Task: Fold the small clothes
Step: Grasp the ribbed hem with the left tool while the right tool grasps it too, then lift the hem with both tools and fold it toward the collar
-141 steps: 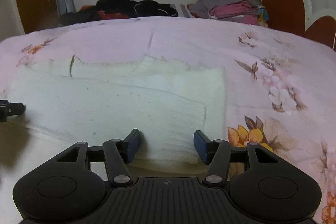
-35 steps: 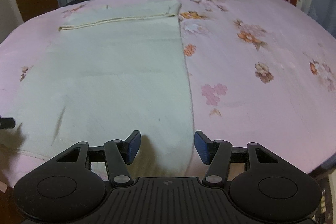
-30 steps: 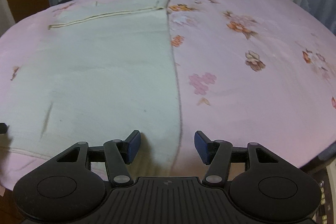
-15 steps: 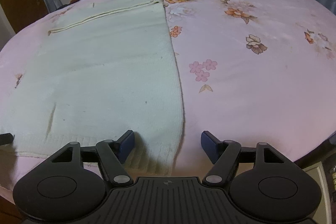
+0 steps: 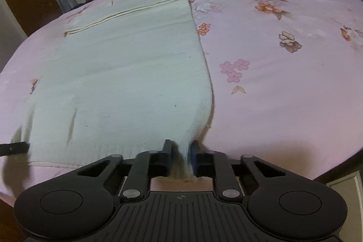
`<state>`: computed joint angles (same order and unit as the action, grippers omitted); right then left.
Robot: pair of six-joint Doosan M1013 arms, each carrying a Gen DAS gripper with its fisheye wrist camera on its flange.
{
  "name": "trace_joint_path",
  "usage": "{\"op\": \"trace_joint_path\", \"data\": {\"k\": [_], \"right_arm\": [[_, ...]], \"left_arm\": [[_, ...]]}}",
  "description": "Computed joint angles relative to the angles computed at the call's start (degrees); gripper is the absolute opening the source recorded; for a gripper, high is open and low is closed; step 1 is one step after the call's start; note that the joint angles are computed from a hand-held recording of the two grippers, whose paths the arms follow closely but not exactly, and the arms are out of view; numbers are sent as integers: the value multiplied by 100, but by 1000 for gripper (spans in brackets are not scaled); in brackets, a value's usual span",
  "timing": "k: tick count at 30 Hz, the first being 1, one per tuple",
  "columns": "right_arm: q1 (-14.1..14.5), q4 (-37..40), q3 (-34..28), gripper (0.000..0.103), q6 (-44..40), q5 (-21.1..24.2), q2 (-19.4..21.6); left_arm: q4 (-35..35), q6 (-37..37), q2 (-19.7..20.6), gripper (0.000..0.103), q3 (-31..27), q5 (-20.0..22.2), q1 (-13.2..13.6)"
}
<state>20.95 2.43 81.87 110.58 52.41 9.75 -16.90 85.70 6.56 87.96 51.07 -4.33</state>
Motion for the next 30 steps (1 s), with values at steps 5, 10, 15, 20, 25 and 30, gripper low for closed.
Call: {"op": "trace_joint_path", "data": {"k": [5,10,15,20,25,30], "right_arm": [[-51,248,-48,8,-40,-52,3],[-95,561,-158,7,-228,-213,3],[-167,860,-406,7,-460,-484,107],[-278,1189,-843,7,-687,-677,386],[-394,1447,-1422,7,-918,-771,772],[-477,1571,-2028,7,-1057,-796,1204]], "left_arm": [[-172,241,-4,8,-90,-137,10],[-266,341,25,7,-228,-349,13],[-278,369,157,7,-482,-618,18],[-163,295,413,7,-874,-726,29],[-39,90,722,7,-1322,-795,54],[158,-124,1077,7,-1794,-817,69]]}}
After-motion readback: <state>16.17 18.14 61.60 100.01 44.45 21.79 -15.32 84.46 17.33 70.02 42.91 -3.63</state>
